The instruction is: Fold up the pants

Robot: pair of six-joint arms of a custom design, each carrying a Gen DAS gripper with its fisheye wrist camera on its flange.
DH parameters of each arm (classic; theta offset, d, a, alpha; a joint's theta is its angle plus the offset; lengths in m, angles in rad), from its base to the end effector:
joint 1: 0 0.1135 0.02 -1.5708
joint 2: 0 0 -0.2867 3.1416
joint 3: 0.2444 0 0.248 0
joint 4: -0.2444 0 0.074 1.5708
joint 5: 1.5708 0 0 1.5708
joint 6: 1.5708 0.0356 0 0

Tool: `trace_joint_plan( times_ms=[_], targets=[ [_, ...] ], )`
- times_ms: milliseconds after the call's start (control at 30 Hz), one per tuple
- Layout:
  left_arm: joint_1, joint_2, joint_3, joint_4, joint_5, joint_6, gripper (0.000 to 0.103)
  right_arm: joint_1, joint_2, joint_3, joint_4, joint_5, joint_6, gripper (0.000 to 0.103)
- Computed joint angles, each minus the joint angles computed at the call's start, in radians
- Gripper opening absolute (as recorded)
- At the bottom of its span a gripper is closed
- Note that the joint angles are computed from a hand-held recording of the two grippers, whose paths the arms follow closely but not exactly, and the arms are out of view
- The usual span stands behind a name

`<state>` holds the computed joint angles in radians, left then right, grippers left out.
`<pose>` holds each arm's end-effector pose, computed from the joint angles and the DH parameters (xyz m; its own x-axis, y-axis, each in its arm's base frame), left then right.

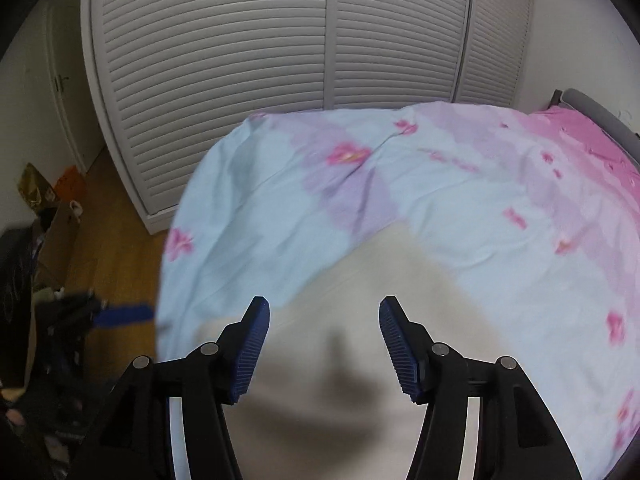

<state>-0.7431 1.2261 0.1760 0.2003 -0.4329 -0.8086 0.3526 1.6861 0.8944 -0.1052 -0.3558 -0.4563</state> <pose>0.1317 -0.1007 0.1246 -0.6787 -0.2681 -0.6838 -0.1168 0.9585 -0.2599 0.3071 0.1262 0.1853 -0.4258 -0.5968 -0.6801 -0.7968 0.6034 -0.0306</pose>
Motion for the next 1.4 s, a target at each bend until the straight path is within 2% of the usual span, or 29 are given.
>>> trace_joint_plan(
  times_ms=[67,133,167,200,267,333,433,533,667,800,900,1033,1100,1133,1200,1233,1333,1400],
  targets=[
    [0.031,0.049,0.012,0.058,0.077,-0.026,0.069,-0.026,0.051,0.067,-0.046,-0.007,-0.050,0.059],
    [0.005,0.091,0.045,0.038,0.016,-0.035,0.068,-0.061,0.132,0.170,-0.121,-0.037,-0.115,0.059],
    [0.027,0.097,0.051,0.042,0.024,-0.030,0.069,-0.067,0.155,0.193,-0.134,-0.042,-0.125,0.059],
    [0.061,0.103,0.054,0.055,0.063,-0.021,0.069,-0.073,0.201,0.251,-0.171,-0.049,-0.134,0.059],
    [0.217,0.135,0.062,0.098,0.270,-0.034,0.070,-0.082,0.273,0.357,-0.244,-0.064,-0.141,0.059],
    [0.335,0.180,0.107,0.051,0.400,-0.076,0.070,-0.083,0.339,0.468,-0.319,-0.080,-0.126,0.059],
    [0.406,0.180,0.127,0.010,0.493,-0.188,0.070,-0.075,0.390,0.559,-0.391,-0.103,-0.153,0.059],
    [0.349,0.191,0.160,-0.045,0.446,-0.300,0.070,-0.069,0.450,0.652,-0.470,-0.088,-0.212,0.059],
    [0.265,0.274,0.165,-0.019,0.414,-0.486,0.070,-0.075,0.557,0.803,-0.606,-0.091,-0.254,0.059],
    [0.205,0.389,0.155,0.089,0.394,-0.563,0.070,-0.073,0.657,0.913,-0.716,-0.084,-0.316,0.059],
    [0.205,0.468,0.121,0.229,0.389,-0.608,0.070,-0.069,0.744,0.985,-0.771,-0.068,-0.324,0.059],
    [0.178,0.509,0.085,0.346,0.362,-0.660,0.071,-0.094,0.898,1.176,-0.934,-0.152,-0.292,0.058],
    [0.157,0.517,0.084,0.368,0.339,-0.668,0.069,-0.106,0.947,1.261,-1.025,-0.201,-0.306,0.037],
    [0.149,0.512,0.084,0.366,0.327,-0.661,0.060,-0.111,0.957,1.283,-1.056,-0.216,-0.316,0.032],
    [0.134,0.502,0.104,0.313,0.294,-0.651,0.048,-0.116,0.953,1.290,-1.074,-0.224,-0.327,0.018],
    [0.129,0.493,0.102,0.304,0.284,-0.648,0.041,-0.117,0.933,1.267,-1.067,-0.228,-0.335,0.017],
    [0.097,0.449,0.099,0.262,0.238,-0.647,0.030,-0.114,0.856,1.177,-1.016,-0.255,-0.346,0.014],
    [0.096,0.425,0.083,0.259,0.231,-0.637,0.027,-0.108,0.807,1.130,-0.985,-0.270,-0.353,0.014]
  ],
)
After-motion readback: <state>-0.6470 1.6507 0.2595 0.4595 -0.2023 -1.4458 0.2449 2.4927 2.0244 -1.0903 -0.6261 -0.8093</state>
